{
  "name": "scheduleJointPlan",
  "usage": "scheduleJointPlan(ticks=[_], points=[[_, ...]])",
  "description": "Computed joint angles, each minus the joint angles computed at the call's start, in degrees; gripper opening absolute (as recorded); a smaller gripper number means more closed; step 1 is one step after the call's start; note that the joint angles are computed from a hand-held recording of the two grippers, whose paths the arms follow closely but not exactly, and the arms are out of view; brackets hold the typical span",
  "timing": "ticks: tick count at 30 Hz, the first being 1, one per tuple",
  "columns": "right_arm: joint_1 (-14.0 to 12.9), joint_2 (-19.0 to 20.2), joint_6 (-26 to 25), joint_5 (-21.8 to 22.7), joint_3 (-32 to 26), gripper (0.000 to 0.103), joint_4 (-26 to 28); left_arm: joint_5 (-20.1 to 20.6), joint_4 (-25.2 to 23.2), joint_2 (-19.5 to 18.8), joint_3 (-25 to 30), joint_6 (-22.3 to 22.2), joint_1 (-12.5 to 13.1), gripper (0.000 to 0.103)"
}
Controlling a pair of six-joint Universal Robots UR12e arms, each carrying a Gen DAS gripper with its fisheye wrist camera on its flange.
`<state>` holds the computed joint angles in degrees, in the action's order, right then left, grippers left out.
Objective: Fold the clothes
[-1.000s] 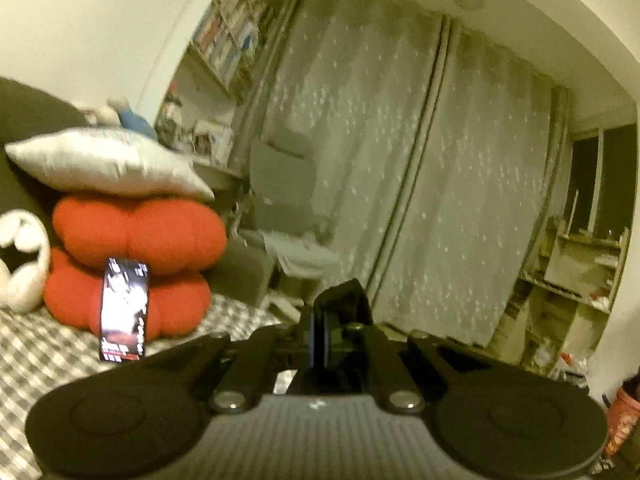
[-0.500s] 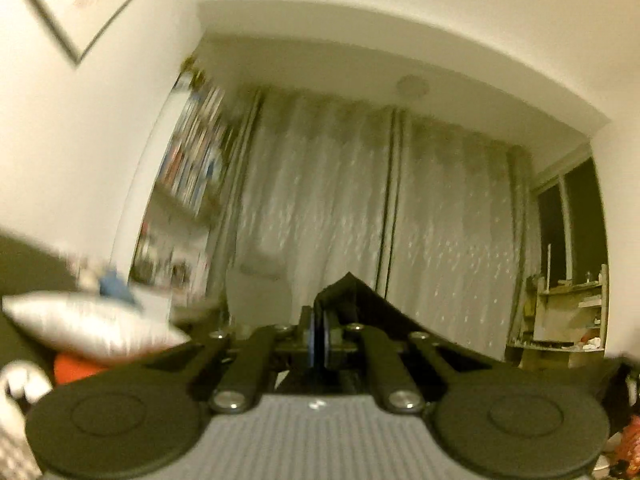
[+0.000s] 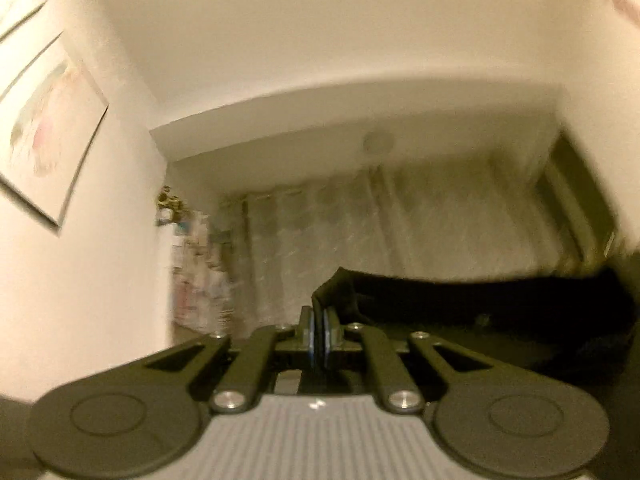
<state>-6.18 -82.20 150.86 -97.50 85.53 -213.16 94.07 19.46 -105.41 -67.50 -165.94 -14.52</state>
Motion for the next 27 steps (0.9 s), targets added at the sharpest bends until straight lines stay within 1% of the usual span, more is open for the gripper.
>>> scheduleJointPlan(ticks=[1,2,3,5,6,7,9,11,13,15,16,17,18,19,20,21,22,23,24,25,27], points=[[-0.02,0.77,0.39,-0.39,-0.26,0.000,1.49,1.90,-1.35,-1.66,1.52,3.35,-0.62,0.005],[-0.02,1.56,0.74,-0.83,-0.58,0.000,3.03,2.45,-3.48,-3.22,3.02,5.11,-0.84,0.005],[0.21,2.40,0.64,-1.96,-1.06,0.000,4.61,2.16,-6.42,-4.61,4.51,5.38,-0.81,0.005],[0.54,4.67,0.48,-4.24,-2.80,0.000,7.58,1.63,-13.34,-8.14,8.65,4.28,-0.58,0.005],[0.51,5.78,0.84,-5.03,-3.74,0.000,9.65,1.92,-15.93,-10.05,10.81,4.45,-0.63,0.005],[0.48,7.03,1.27,-5.88,-4.80,0.000,12.07,1.86,-18.07,-12.38,13.19,5.60,-0.70,0.005],[0.29,9.19,1.13,-7.67,-6.54,0.000,16.41,0.82,-21.81,-15.89,16.78,7.11,-0.71,0.005],[0.22,11.26,0.94,-9.33,-7.76,0.000,19.74,1.07,-27.71,-19.17,20.14,6.83,-0.90,0.007],[0.02,13.29,1.74,-9.86,-9.28,0.000,24.61,1.22,-33.54,-21.57,22.74,5.88,-0.92,0.007],[0.02,15.37,2.02,-10.19,-11.22,0.000,29.27,1.63,-39.46,-24.14,25.70,5.41,-0.93,0.010],[0.23,15.68,1.91,-10.43,-11.61,0.000,31.44,1.81,-42.61,-25.57,27.51,5.16,-0.93,0.011],[0.44,16.01,1.82,-10.67,-12.06,0.000,33.66,4.07,-44.37,-26.18,28.02,5.16,-1.05,0.011],[0.61,16.40,1.72,-10.92,-12.59,0.000,35.87,4.83,-46.96,-26.57,28.57,3.21,-0.81,0.013],[0.48,17.15,1.54,-11.31,-13.60,0.000,37.88,5.43,-49.75,-27.02,29.29,1.09,-0.54,0.018],[0.15,17.51,2.63,-11.09,-14.64,0.000,40.51,5.62,-52.62,-27.50,30.11,-1.00,-0.19,0.028],[-0.14,17.76,4.56,-10.68,-15.13,0.000,43.06,3.42,-53.64,-26.48,28.55,-3.84,0.54,0.036],[-0.18,18.36,5.60,-11.14,-15.92,0.000,44.78,1.09,-54.96,-25.84,27.44,-5.48,1.20,0.054],[-0.20,18.34,6.29,-11.62,-15.82,0.000,46.21,-1.24,-56.31,-25.30,26.49,-6.95,1.85,0.066],[-0.24,18.33,7.08,-11.97,-15.77,0.000,47.69,-3.62,-57.66,-24.82,25.63,-8.32,2.51,0.067],[-0.46,18.26,8.59,-11.24,-16.03,0.000,49.33,-6.03,-59.01,-24.40,24.87,-9.59,3.18,0.067],[-0.93,18.12,11.53,-9.50,-16.56,0.000,52.55,-7.36,-60.05,-24.14,23.72,-12.57,3.69,0.068]])
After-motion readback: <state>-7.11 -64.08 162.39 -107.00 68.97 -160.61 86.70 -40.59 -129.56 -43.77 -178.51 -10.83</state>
